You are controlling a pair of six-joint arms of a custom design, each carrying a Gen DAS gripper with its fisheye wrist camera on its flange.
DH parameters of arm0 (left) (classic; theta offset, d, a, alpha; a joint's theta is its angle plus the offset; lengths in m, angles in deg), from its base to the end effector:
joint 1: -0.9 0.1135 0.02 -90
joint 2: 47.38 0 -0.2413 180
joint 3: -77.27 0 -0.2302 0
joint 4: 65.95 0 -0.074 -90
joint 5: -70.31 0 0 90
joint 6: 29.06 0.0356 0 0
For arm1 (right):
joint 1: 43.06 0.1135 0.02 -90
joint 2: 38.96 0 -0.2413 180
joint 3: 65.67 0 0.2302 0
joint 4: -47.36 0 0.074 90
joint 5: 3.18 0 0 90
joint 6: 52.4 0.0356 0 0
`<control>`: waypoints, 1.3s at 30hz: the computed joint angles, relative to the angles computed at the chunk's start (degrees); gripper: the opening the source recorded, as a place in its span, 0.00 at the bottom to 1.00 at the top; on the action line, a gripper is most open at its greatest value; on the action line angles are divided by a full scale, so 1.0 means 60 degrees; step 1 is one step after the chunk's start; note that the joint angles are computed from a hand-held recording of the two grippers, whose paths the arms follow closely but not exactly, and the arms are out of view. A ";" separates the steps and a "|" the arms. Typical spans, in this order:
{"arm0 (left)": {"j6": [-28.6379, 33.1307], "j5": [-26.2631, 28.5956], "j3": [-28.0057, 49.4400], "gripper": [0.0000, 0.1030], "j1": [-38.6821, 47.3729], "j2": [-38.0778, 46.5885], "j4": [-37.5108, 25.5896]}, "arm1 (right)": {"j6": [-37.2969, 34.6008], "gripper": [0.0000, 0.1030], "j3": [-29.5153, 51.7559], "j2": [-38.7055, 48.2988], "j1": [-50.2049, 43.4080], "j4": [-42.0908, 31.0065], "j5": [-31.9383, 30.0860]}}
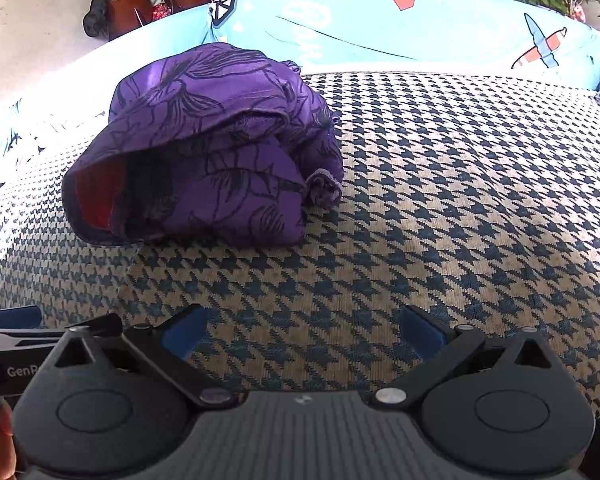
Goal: Fold clothes
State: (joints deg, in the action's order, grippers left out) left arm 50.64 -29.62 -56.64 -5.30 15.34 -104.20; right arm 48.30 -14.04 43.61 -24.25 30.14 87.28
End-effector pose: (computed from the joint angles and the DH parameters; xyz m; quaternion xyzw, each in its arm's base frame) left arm 0.1923 -0.0147 0.1729 -0.0601 0.9483 0.0385 0.3093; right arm 0.2456 0.0834 0.1528 -0.0646 0.9318 0.0873 0.3462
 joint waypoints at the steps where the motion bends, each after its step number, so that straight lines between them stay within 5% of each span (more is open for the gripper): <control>1: 0.0007 -0.0001 -0.0100 1.00 0.0005 0.0292 0.0386 | -0.0020 1.00 0.0022 0.0056 -0.0011 0.0032 -0.0023; 4: -0.0077 -0.0091 -0.0438 1.00 -0.0118 0.1594 0.1977 | -0.0078 1.00 0.0047 0.0119 -0.0069 0.0053 -0.0109; 7: -0.0088 -0.0129 -0.0497 1.00 -0.0153 0.1877 0.2286 | -0.0098 1.00 0.0072 0.0145 -0.0123 0.0037 -0.0173; 39: -0.0116 -0.0243 -0.0583 1.00 -0.0241 0.2287 0.2659 | -0.0255 1.00 0.0124 0.0196 -0.0299 -0.0061 -0.0381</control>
State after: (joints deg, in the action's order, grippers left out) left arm 49.94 -31.08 -60.13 -6.75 29.06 -88.25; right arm 46.77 -13.30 44.79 -26.04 29.77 84.99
